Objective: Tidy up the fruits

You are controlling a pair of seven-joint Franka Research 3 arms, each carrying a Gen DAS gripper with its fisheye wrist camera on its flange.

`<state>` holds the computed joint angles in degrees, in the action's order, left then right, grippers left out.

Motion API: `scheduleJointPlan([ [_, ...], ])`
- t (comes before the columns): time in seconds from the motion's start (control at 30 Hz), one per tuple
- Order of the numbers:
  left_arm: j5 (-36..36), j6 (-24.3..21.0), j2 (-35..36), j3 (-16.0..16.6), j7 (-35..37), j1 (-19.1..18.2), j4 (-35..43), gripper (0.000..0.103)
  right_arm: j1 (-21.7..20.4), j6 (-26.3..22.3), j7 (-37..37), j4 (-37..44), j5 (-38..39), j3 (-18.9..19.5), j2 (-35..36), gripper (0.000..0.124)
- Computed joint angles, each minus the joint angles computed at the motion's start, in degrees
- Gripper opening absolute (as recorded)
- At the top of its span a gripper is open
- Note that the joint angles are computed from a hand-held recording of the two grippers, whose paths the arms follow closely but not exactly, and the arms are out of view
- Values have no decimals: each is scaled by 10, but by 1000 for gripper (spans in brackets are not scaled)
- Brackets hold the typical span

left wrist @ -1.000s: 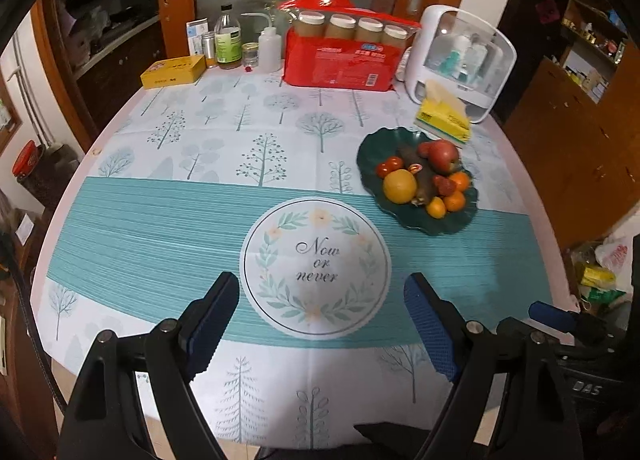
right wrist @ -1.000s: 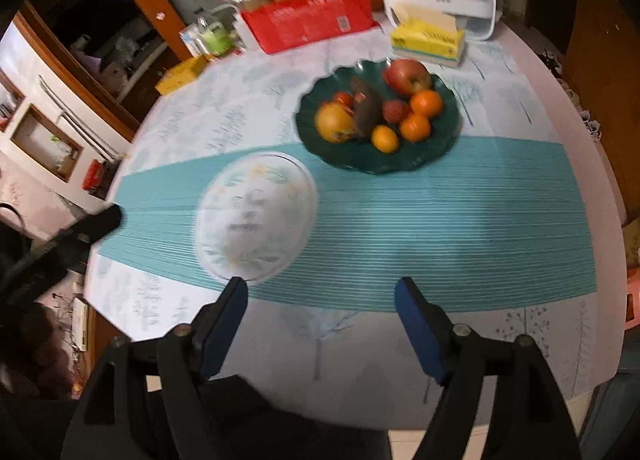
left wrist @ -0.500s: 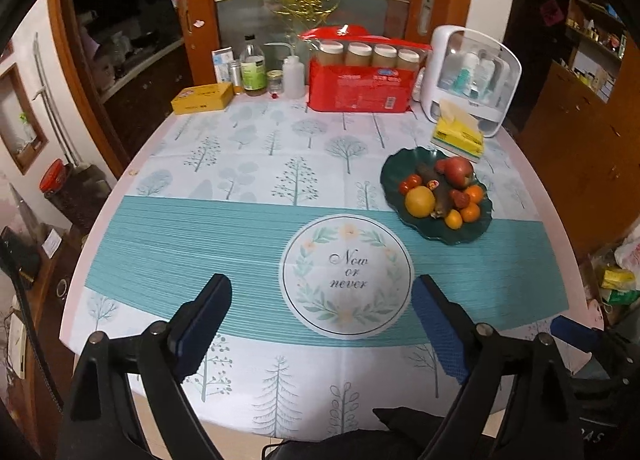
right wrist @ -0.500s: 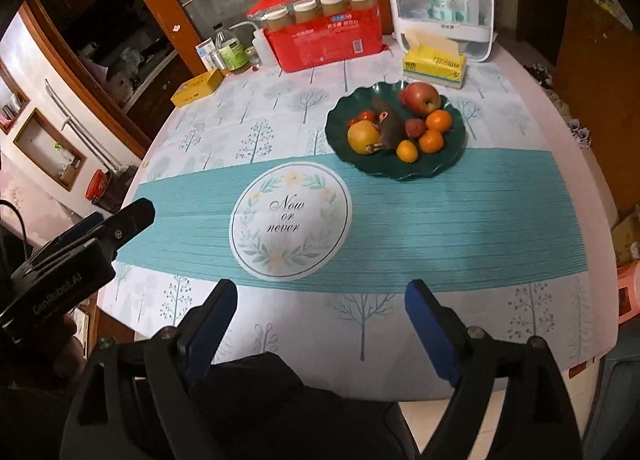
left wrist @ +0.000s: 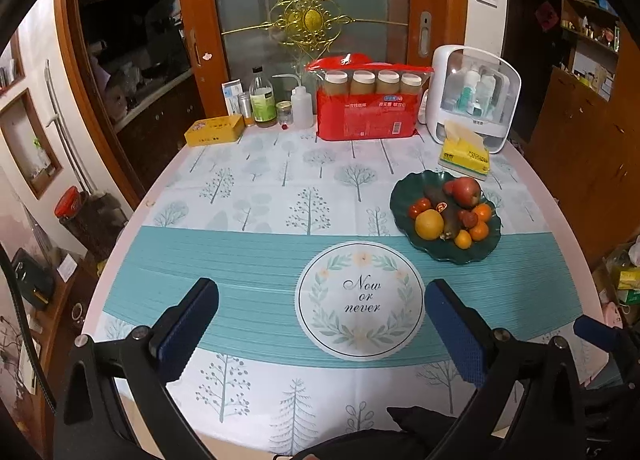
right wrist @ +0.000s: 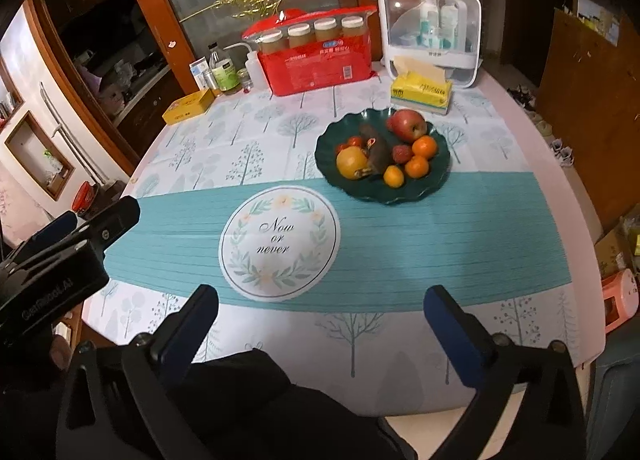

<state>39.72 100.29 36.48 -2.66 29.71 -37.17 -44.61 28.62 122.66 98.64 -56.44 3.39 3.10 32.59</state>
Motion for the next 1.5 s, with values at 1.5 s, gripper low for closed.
scheduleJointPlan([
  [1.5, -7, -11, 16, 7, 5, -2, 26, 102, 13, -80, -5, 136, 0, -8, 81, 103],
])
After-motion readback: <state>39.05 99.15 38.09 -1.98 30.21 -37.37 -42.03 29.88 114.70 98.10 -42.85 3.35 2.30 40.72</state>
